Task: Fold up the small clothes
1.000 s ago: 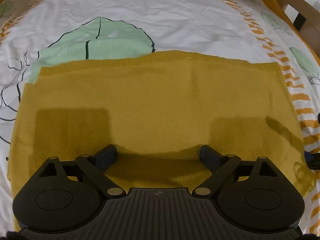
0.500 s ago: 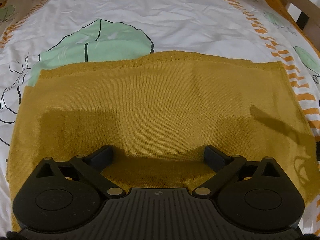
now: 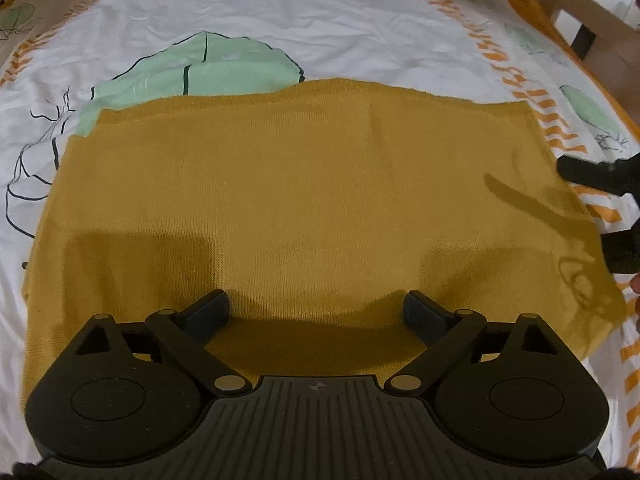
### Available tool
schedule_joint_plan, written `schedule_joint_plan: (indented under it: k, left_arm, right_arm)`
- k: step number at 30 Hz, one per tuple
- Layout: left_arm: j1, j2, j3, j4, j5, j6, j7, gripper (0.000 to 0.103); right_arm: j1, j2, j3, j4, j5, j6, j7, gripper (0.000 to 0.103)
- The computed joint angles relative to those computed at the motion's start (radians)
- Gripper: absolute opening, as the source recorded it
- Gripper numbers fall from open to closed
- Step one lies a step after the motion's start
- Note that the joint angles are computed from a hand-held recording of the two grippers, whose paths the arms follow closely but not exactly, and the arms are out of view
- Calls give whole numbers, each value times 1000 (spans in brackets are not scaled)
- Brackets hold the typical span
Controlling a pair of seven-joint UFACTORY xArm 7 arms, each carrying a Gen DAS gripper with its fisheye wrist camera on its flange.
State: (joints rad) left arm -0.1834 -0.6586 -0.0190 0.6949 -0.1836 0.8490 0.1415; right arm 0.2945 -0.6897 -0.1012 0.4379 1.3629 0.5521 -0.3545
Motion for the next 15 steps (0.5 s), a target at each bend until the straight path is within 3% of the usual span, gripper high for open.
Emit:
schedule_joint_plan:
  k: [3,5,8,11,15]
  left_arm:
    - [0,7,-2,-3,-2,-14,-5,97]
    - [0,10,-9,-1,3,-15,-13,97]
    - [-9,15,11,11,-12,0,-3,97]
    - [-8,29,48,46,-43,42,21,86]
    - [35,33,91,93,-65,65,47,82]
  right_arm:
    - [-13,-2,14,-6,-49,-9,38,57]
    - [-29,-5,26,-15,-120,-15,96,26]
    - [-5,-14,14,-28,-130,-41,107,23]
    - [-11,-24,44,-13,-251,-53,173,22]
    - [-30,-45,98,3,-410,-61,313,21]
